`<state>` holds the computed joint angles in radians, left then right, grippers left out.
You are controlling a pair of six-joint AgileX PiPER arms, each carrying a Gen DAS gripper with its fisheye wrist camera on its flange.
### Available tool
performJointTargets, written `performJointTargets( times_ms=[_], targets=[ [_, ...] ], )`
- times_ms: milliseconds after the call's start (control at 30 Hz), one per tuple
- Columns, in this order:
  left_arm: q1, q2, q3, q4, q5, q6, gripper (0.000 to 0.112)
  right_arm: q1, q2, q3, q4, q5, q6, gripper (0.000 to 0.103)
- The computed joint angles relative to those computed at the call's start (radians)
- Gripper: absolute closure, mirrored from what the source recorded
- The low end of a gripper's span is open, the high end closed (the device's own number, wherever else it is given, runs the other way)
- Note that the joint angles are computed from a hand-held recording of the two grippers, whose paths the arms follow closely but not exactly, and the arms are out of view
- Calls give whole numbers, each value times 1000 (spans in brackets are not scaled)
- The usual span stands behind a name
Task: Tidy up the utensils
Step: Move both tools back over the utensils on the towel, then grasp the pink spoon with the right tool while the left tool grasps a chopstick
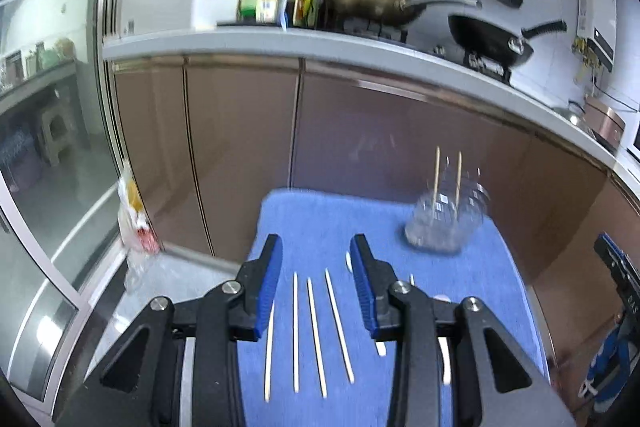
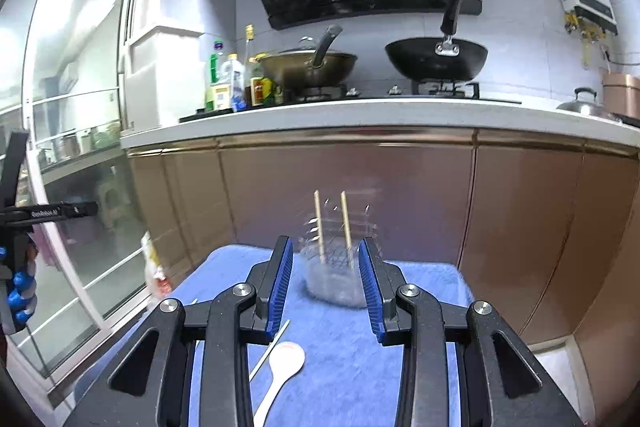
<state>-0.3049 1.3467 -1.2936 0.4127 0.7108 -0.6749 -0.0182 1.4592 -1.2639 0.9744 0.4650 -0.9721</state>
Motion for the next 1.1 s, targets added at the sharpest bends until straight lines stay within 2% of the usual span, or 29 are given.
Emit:
performJointTargets(
  times_ms=[167,233,300,400,500,767,967,1100],
  targets=[
    [20,35,46,-89,-8,53,79,-25,5,39,23,59,-56,69],
    [53,84,30,-197,0,143,79,-26,34,27,2,83,-50,69],
    [103,162,-18,-359,30,284,79,-24,66,8,-27,110,-35,69],
    [154,293,-118,-516,99,415,79,-19,145,-42,-60,170,-14,69],
    [180,404,-200,-583,144,454,79,-16,226,-102,-82,235,7,69],
    [212,660,-414,-596,236,436,80,-9,502,-349,-171,409,122,69],
    [240,801,-566,-611,311,430,80,36,671,-558,-311,475,239,69],
    [239,881,-681,-592,363,415,80,52,749,-664,-341,525,260,69]
  ],
)
